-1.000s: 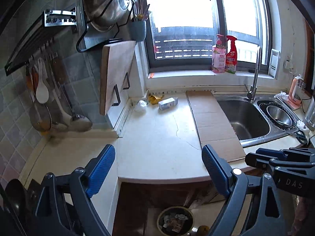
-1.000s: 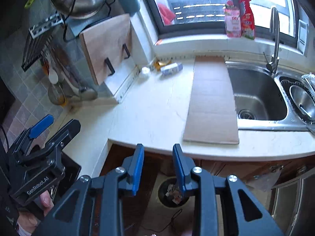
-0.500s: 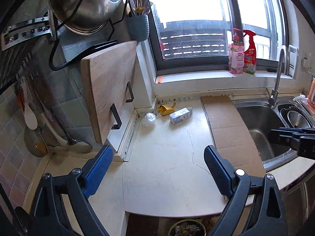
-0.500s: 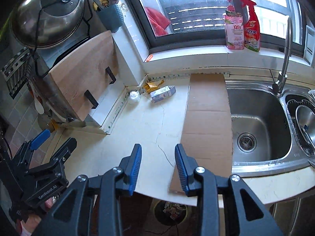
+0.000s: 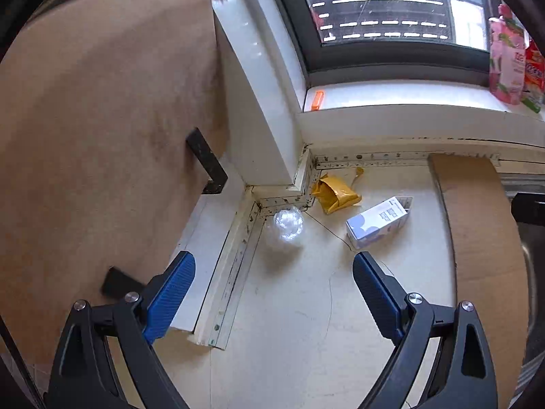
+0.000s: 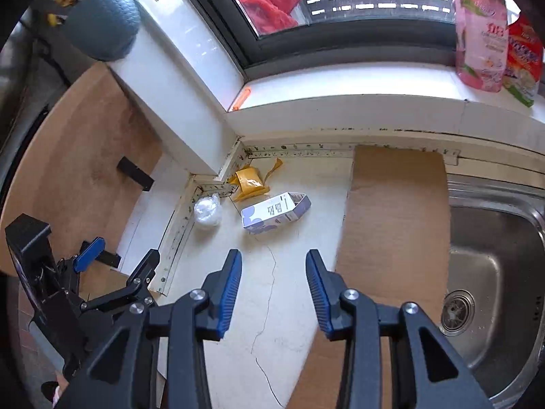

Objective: Collect trash
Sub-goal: 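Raise both open grippers from the bin back to the counter, then grasp the clear plastic bag with the left gripper while the right gripper grasps the white-and-blue carton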

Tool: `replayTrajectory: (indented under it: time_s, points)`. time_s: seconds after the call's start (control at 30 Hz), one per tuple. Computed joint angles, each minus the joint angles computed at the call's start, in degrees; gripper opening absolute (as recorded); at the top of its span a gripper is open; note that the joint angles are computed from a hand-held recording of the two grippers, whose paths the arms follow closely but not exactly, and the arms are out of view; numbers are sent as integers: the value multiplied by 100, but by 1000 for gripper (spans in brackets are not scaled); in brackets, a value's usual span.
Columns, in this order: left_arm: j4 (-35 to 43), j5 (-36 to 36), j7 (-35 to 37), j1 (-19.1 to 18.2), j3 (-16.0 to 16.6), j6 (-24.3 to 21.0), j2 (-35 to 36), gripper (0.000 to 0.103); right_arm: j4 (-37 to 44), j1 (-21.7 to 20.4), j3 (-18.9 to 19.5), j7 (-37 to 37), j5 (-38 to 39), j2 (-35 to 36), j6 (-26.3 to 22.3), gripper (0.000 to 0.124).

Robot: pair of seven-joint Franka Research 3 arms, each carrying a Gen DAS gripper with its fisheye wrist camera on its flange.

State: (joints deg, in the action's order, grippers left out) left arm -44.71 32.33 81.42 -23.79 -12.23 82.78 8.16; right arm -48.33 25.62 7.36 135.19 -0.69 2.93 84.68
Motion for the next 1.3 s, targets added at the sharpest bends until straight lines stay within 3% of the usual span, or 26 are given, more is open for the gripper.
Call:
replayTrajectory:
  time_s: [0.17,0.57,0.67,0.77,0.83,1.1,1.3]
  points:
    - [185,-328,-175,173,217,-68,560,93,-964,-454,-235,-60,1127,83,710,40]
    - [-519,-612,-436,576,379,428,849,91,-1704,-658,-266,-42,1694,288,1311,40]
    - [-491,-745,-500,660,386,415,965,81,-1731,-684,-269,-106,1753,343,1318,40]
    - [-501,-1030,-541,783,374,347,1044,43,-1719,-666,-255,-75,1755,385,1327,40]
    - [-870,-1019,-565,834,380,589,888,35,-1759,-655,-251,-30,1765,354,1350,40]
    - [-2296,-1226,-907,1033,203,1267,-230,30,-1918,-597,-233,353,1807,334,1571,53]
    - [-3144,-1304,-945,1151,65,1642,-1100,30,-1843,-495,-202,985,1680,483,1682,55]
